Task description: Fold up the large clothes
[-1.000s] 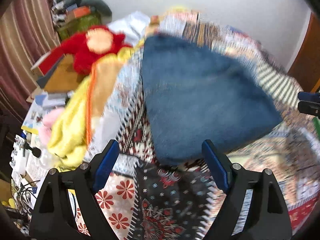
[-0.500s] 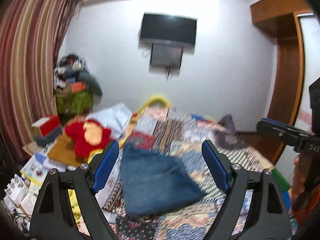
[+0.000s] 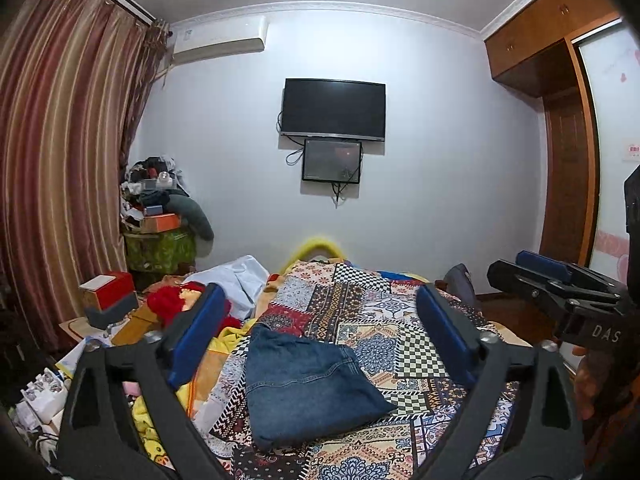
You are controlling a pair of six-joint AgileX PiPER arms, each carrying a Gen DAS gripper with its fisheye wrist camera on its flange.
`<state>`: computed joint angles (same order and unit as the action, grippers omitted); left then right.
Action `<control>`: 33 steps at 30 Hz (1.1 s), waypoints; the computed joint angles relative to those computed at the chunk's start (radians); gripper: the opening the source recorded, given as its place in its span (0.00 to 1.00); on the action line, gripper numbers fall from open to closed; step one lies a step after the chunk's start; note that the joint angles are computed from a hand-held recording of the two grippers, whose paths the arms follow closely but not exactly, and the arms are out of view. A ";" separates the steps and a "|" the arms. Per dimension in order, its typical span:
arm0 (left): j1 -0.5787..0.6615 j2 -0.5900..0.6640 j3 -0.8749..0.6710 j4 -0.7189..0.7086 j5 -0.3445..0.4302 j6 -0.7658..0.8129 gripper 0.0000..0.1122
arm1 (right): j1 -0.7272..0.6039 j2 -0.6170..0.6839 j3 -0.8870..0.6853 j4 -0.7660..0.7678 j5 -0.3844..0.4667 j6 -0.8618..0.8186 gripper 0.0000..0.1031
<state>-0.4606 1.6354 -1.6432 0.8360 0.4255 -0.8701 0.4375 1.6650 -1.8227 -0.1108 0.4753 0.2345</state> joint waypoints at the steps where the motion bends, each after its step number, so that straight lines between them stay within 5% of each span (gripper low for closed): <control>1: -0.007 -0.003 0.006 0.022 0.008 -0.021 0.91 | 0.006 -0.006 0.009 -0.023 0.001 0.023 0.79; 5: -0.028 -0.009 0.025 0.073 0.031 -0.069 0.91 | 0.035 -0.034 0.054 -0.187 -0.001 0.179 0.96; 8: -0.033 -0.010 0.031 0.075 0.034 -0.077 0.91 | 0.040 -0.028 0.054 -0.238 0.012 0.231 0.99; 33: -0.020 0.014 0.030 0.027 0.048 -0.061 0.91 | 0.041 0.014 -0.005 -0.217 0.090 0.215 0.99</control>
